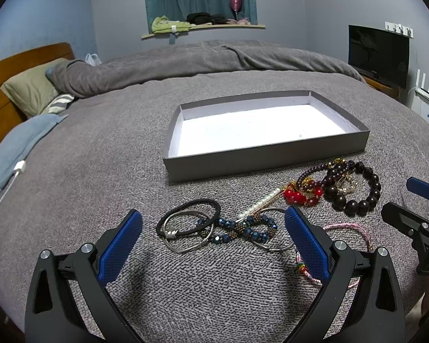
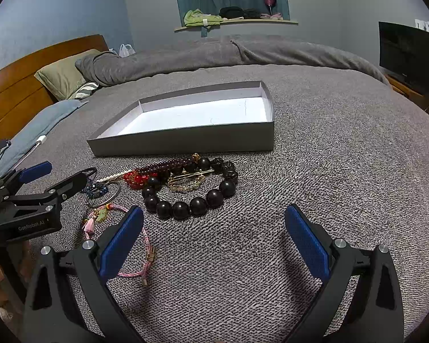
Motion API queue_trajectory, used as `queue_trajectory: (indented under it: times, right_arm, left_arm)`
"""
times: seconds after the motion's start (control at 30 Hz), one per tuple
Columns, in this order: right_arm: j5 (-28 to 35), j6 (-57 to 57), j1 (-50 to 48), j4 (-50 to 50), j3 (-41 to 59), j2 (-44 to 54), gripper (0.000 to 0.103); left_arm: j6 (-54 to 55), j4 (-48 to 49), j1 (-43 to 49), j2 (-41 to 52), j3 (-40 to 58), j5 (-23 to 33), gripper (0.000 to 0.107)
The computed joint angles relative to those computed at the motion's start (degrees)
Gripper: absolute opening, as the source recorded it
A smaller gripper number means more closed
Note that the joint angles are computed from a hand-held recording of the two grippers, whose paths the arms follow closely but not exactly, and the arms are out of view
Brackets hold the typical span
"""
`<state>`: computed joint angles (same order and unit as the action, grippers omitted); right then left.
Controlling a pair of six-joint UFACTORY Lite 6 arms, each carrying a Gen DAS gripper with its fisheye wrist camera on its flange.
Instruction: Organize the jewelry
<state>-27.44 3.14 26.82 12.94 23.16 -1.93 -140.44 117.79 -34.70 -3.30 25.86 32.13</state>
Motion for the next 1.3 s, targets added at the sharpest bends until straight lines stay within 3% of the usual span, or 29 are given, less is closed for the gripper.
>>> queue_trajectory:
  times: [0.77, 0.97, 1.13, 1.3]
  right_arm:
    - [0.03, 0.18, -0.27, -0.26, -0.17, -0.29, 0.098]
    - [1.01, 5.66, -3.15, -6.56, 0.07, -0.07, 0.098]
    - [1.66, 13.4, -7.36, -14.54, 1.93, 1.99, 0.097]
    - [2.53, 16.52, -8.72, -18.81, 5.72, 5.98, 0.066]
  left_arm:
    - [1.48, -1.95, -0.47, -0.12, 0.03, -0.22, 0.098]
    - [0.74, 1.4, 3.21, -2.05, -0.16, -4.72, 0.098]
    - [1.44, 1.24, 4.03, -4.37, -1.7, -3.69, 0.098]
    - [-2.0, 7.07, 8.82, -7.12, -3.11, -6.34, 0.098]
